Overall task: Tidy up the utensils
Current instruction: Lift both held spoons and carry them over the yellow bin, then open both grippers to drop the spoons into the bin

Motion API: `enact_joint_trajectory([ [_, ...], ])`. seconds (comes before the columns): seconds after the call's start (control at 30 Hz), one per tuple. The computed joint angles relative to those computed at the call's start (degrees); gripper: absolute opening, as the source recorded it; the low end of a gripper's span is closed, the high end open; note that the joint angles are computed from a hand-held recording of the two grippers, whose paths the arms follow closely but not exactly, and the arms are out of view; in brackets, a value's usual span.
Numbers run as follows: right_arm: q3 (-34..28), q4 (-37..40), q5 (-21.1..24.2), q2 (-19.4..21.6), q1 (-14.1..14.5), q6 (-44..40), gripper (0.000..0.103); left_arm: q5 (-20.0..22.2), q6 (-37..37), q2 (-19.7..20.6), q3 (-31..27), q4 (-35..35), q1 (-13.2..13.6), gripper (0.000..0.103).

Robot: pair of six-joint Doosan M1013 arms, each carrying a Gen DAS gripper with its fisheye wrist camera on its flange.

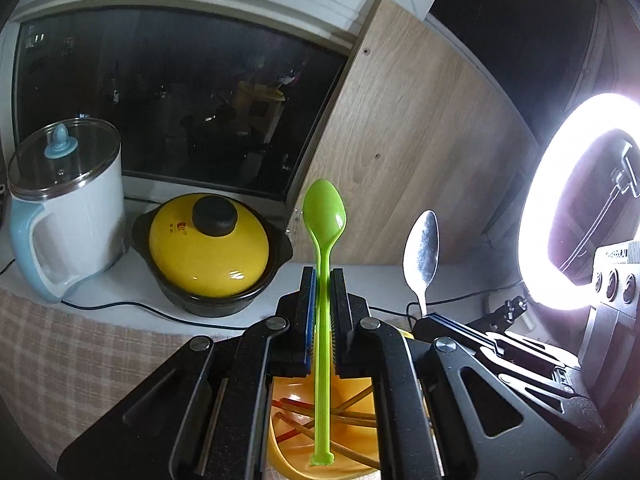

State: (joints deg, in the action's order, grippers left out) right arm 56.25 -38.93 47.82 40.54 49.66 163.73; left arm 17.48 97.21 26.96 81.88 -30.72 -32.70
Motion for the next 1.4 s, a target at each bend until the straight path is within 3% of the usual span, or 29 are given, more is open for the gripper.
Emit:
enact_joint_trajectory([
  [0.83,2.0,4.8,-1.1,-0.3,-0.6,-0.4,0.004,1.7,1.5,-1.3,2.4,0.8,-0.3,0.004],
  [1.4,8.2,0.7,-4.6,-4.6,0.9,5.2,0.004,-0.2,-11.7,-5.9,7.2,12.8,-0.7,0.005],
])
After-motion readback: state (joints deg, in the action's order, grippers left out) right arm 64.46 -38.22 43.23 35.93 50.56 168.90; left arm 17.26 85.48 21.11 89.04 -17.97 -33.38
